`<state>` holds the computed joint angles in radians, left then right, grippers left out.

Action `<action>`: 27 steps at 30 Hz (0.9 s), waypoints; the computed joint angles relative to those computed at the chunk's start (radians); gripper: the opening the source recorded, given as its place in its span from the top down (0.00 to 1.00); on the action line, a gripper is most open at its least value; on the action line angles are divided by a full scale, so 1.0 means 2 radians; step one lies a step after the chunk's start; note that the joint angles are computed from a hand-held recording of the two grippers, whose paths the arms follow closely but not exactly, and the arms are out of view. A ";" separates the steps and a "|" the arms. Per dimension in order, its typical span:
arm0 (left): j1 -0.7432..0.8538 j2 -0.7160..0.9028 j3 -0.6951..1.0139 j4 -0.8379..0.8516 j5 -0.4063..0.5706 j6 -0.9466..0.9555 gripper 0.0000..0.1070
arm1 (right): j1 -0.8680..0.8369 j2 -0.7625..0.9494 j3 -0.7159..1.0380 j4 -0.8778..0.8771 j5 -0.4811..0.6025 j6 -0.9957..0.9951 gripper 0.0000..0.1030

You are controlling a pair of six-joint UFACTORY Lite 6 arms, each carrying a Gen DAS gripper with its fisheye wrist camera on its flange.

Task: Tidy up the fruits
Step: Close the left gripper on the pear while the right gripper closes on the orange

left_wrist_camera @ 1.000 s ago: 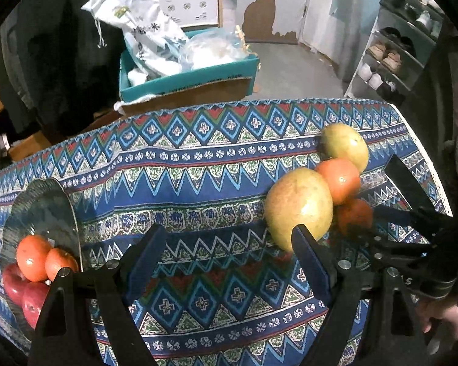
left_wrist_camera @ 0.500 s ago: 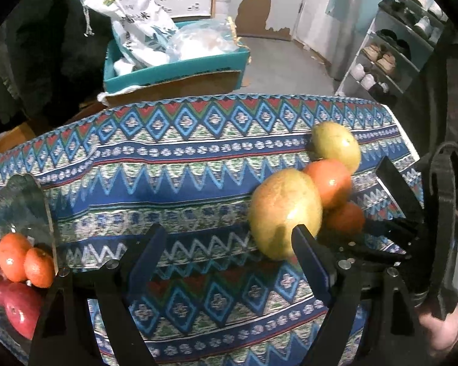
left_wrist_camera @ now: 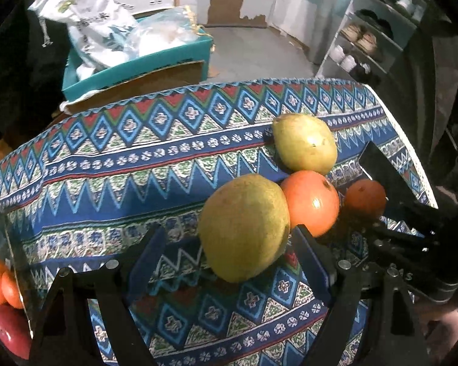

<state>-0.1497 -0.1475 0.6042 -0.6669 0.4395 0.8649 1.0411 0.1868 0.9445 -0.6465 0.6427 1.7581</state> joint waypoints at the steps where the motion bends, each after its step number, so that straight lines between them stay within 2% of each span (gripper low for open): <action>1: -0.004 0.004 -0.001 -0.002 -0.003 0.003 0.20 | -0.003 -0.004 -0.003 0.000 0.000 -0.002 0.54; 8: -0.029 0.047 0.005 0.003 -0.032 0.003 0.20 | -0.004 -0.007 -0.009 0.001 -0.002 -0.002 0.54; 18: 0.012 0.081 0.015 -0.129 -0.001 0.145 0.19 | -0.009 -0.020 -0.026 0.000 -0.011 -0.002 0.54; 19: 0.017 0.083 0.014 -0.139 0.005 0.157 0.20 | -0.009 -0.022 -0.028 0.000 -0.012 -0.001 0.54; 22: 0.034 0.089 0.017 -0.159 0.039 0.183 0.33 | -0.009 -0.021 -0.026 0.001 -0.012 -0.002 0.54; 27: 0.021 0.073 0.012 -0.120 0.029 0.139 0.33 | -0.006 -0.019 -0.015 0.002 -0.004 -0.007 0.54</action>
<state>-0.1073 -0.0007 0.6288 -0.9073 0.4977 1.1421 1.0295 0.1495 0.9145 -0.6424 0.6351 1.7449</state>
